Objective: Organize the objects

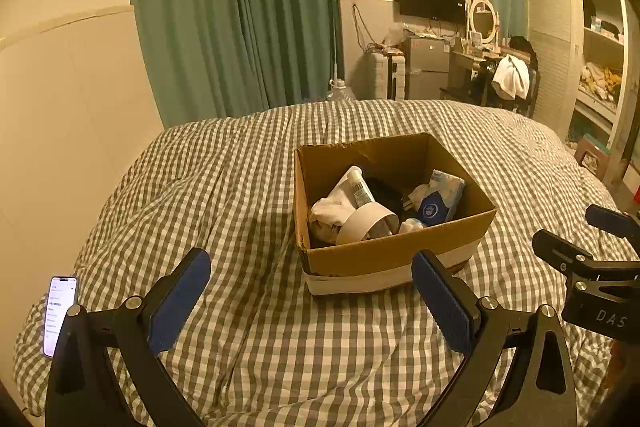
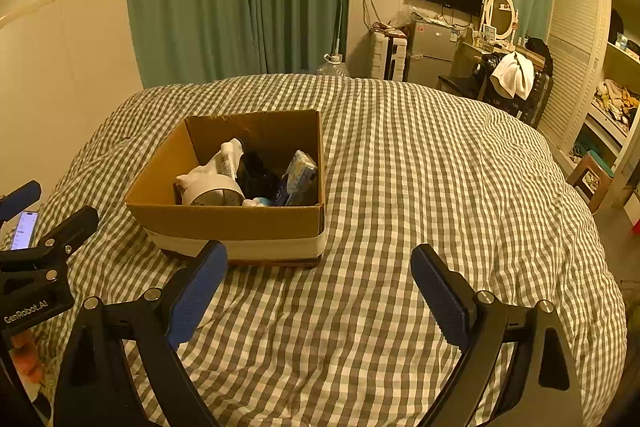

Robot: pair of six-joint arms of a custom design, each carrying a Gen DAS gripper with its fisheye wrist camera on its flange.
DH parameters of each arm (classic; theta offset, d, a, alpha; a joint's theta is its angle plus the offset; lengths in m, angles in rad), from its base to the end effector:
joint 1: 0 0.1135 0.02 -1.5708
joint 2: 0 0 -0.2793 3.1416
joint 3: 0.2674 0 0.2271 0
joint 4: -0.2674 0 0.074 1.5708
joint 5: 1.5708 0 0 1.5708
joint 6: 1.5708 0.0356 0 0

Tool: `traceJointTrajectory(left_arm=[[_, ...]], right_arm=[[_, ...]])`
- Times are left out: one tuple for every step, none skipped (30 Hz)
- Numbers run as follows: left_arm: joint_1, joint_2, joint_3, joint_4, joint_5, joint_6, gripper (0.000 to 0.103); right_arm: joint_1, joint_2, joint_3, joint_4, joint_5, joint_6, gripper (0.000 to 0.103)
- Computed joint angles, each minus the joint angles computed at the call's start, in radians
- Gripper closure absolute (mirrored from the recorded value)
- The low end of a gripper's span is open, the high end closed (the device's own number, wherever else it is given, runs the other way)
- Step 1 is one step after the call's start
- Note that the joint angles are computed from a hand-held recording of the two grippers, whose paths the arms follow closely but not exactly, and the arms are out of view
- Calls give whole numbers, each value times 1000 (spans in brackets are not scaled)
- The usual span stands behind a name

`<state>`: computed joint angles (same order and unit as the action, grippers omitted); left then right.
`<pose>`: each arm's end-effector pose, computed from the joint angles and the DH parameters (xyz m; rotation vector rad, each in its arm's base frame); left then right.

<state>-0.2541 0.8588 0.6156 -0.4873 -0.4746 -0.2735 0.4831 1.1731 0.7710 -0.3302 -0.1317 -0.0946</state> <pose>0.1427 -0.0203 0.2599 -0.2597 2.2030 0.2580 0.1910 0.1055 0.2674 -0.7261 2.2042 0.3497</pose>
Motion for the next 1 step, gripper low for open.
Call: traceJointTrajectory(left_arm=[[-4, 1, 2, 0, -9, 2, 0]], right_arm=[[0, -1, 0, -1, 0, -2, 10]])
